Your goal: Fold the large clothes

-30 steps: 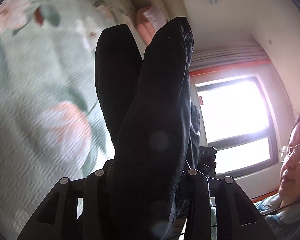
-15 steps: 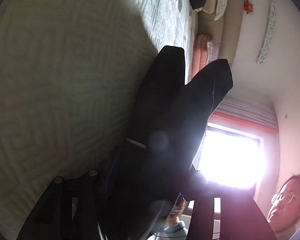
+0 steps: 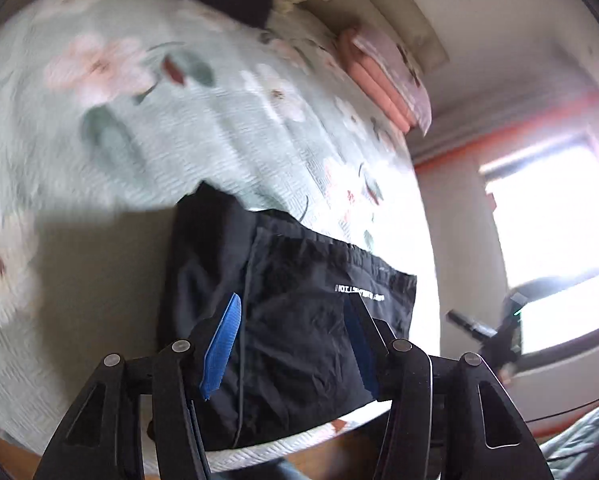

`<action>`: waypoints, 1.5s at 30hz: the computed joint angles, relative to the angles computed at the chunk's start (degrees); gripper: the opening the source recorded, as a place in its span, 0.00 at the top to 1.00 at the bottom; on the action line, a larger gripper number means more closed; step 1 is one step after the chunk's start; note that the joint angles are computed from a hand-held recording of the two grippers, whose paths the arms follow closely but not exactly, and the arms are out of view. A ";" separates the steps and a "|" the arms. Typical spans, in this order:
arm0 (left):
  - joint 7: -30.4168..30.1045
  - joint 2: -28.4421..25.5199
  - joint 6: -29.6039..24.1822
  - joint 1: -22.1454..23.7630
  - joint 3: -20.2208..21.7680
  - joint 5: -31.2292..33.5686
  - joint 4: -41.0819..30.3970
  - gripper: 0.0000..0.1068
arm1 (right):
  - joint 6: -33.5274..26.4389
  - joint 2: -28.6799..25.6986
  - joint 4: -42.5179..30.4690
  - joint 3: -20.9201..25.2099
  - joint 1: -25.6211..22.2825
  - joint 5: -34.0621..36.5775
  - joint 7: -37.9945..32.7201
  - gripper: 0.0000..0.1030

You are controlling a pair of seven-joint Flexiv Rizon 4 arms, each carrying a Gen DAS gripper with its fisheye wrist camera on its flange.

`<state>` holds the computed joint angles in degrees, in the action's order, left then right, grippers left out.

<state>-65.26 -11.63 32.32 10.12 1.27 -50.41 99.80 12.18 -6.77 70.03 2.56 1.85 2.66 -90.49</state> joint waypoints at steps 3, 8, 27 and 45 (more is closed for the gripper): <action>-3.68 -1.45 3.56 -3.47 -0.32 12.38 -3.64 0.45 | 4.54 -1.44 2.61 3.13 6.59 -9.79 5.55 0.25; -11.97 -8.31 5.51 -7.44 0.03 28.72 -7.53 0.44 | 6.77 -7.74 6.01 2.25 7.81 -10.24 8.90 0.26; -20.69 -4.91 -1.10 -9.44 3.98 50.24 -9.60 0.43 | -1.19 -11.56 0.26 2.53 5.36 -3.88 15.30 0.24; -18.08 11.65 -11.54 -8.20 0.22 48.85 -23.70 0.36 | -18.64 -6.23 -28.54 2.43 19.34 -21.29 16.62 0.19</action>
